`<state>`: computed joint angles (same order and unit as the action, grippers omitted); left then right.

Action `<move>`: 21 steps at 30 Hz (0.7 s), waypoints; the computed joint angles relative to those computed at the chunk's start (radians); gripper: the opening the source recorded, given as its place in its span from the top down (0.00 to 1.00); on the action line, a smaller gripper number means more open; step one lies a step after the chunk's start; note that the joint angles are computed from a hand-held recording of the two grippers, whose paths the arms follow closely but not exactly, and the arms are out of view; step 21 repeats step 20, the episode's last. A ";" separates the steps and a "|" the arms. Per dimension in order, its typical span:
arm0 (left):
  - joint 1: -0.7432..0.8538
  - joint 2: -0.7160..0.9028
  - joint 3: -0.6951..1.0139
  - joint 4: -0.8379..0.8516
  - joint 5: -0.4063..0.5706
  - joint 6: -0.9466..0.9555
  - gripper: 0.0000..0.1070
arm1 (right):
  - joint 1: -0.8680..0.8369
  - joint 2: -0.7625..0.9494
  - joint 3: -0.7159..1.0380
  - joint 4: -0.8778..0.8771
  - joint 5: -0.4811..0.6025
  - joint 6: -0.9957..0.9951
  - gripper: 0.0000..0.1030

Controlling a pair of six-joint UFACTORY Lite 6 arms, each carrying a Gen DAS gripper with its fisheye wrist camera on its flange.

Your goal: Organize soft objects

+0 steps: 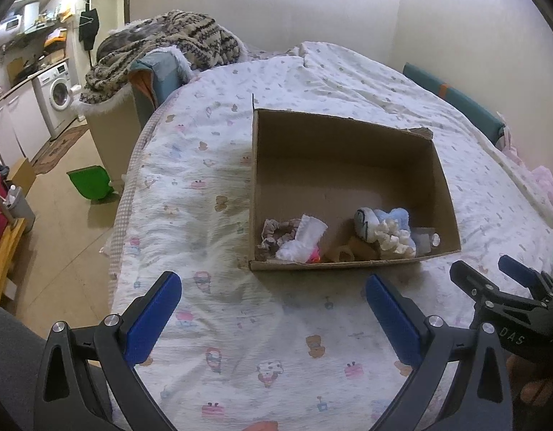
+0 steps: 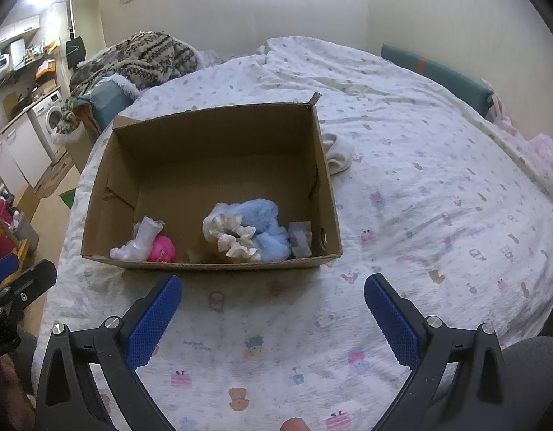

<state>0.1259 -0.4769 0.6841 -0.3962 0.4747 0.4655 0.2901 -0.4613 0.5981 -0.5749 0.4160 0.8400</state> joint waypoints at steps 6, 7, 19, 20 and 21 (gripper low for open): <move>-0.004 -0.004 -0.002 0.003 0.002 -0.003 0.04 | 0.007 0.001 -0.004 -0.019 0.002 0.017 0.00; -0.004 -0.004 -0.001 0.005 0.002 -0.006 0.04 | 0.008 0.001 -0.003 -0.018 0.002 0.018 0.00; -0.017 -0.007 -0.013 0.004 -0.004 -0.016 0.04 | 0.008 0.007 -0.005 -0.035 0.000 0.034 0.00; -0.013 -0.005 -0.012 -0.011 0.000 0.000 0.04 | 0.006 0.006 -0.007 -0.031 -0.004 0.029 0.00; -0.013 -0.005 -0.012 -0.011 0.000 0.000 0.04 | 0.006 0.006 -0.007 -0.031 -0.004 0.029 0.00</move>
